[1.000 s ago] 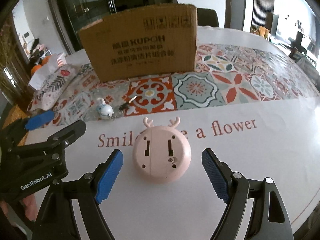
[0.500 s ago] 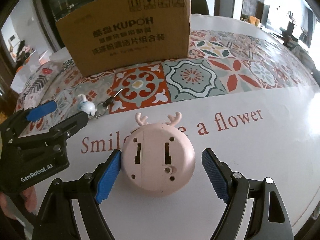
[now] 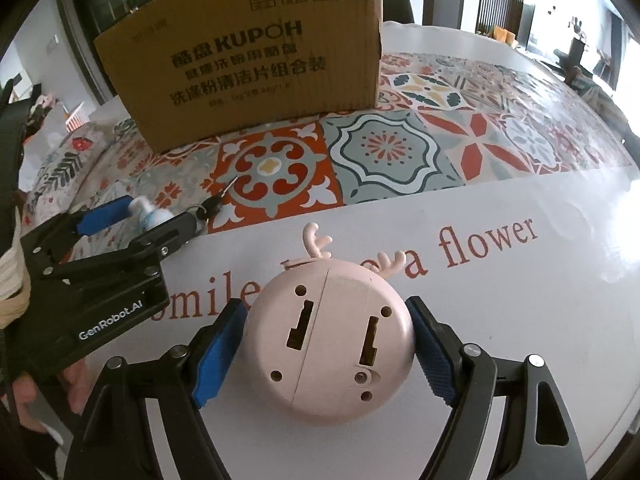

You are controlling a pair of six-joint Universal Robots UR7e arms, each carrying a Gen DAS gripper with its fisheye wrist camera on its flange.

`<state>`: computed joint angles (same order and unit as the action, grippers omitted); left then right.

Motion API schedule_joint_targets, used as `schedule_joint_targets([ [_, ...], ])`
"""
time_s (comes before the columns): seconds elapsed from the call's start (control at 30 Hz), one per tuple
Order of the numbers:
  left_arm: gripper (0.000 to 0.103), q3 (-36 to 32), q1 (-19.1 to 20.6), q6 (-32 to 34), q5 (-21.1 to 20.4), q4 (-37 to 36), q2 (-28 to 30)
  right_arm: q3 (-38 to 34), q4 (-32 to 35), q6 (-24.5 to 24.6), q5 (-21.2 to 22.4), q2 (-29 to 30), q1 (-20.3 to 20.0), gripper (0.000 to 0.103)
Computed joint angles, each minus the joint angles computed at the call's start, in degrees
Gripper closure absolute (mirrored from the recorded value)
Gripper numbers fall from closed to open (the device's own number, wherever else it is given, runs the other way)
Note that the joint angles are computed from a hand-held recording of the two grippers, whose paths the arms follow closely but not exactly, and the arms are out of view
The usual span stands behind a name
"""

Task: Organize rigid objects
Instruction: 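Grasp the white figurine keychain with left tool while right tool grasps pink deer device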

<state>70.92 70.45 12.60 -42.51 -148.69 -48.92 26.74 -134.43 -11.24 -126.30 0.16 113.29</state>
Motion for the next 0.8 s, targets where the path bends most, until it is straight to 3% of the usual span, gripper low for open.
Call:
schedule_joint_targets([
  [0.13,0.048,0.5,0.1,-1.4,-2.1,0.2,-0.4,0.8,-1.2,-0.6,0.7,-0.4,-0.2,0.028],
  [0.8,0.048,8.5,-3.4,-10.3,6.1,-3.4,-4.4,7.3,-6.1,-3.6,4.7,-4.3,-1.1,0.028],
])
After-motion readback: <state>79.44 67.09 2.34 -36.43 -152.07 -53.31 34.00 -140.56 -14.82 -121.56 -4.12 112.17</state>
